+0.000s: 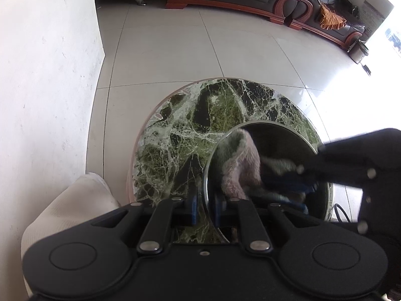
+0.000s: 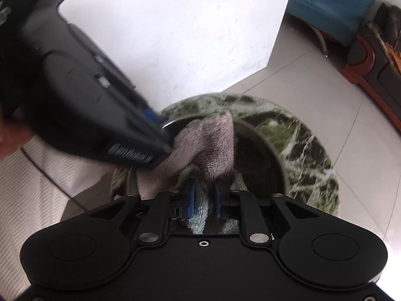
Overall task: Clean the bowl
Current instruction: 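Scrub the bowl bottom with the towel in the right gripper while the left holds the rim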
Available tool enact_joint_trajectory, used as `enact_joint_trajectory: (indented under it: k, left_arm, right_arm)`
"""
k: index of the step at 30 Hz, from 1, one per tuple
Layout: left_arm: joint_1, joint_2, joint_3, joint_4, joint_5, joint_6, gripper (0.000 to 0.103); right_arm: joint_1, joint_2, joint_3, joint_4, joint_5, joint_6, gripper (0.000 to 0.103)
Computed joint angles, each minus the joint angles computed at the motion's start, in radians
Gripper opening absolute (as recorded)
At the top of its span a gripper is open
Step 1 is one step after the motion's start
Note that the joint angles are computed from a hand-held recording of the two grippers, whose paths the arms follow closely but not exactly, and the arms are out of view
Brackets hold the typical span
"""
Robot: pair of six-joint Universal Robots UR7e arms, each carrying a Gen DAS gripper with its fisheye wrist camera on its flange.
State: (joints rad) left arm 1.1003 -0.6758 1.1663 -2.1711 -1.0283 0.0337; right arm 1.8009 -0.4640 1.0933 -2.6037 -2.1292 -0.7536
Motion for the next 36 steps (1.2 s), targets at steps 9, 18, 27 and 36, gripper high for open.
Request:
enact_joint_trajectory:
  k: [9,18,27,36]
  left_arm:
    - [0.001,0.005,-0.005,0.001,-0.007,0.008,0.012]
    - [-0.001,0.004,-0.003,-0.005,-0.002,0.006,0.012]
    - [0.002,0.007,-0.007,0.001,-0.005,0.010,0.012]
    - [0.002,0.005,-0.003,-0.010,-0.008,0.008,0.012]
  right_arm:
    - [-0.010,-0.059,0.080,0.043,0.017,0.072,0.015]
    - [-0.009,-0.019,0.022,-0.006,-0.011,0.016,0.015]
    - [0.001,-0.050,0.075,0.034,0.021,0.051,0.015]
    - [-0.004,-0.062,0.080,0.017,-0.022,0.049,0.015]
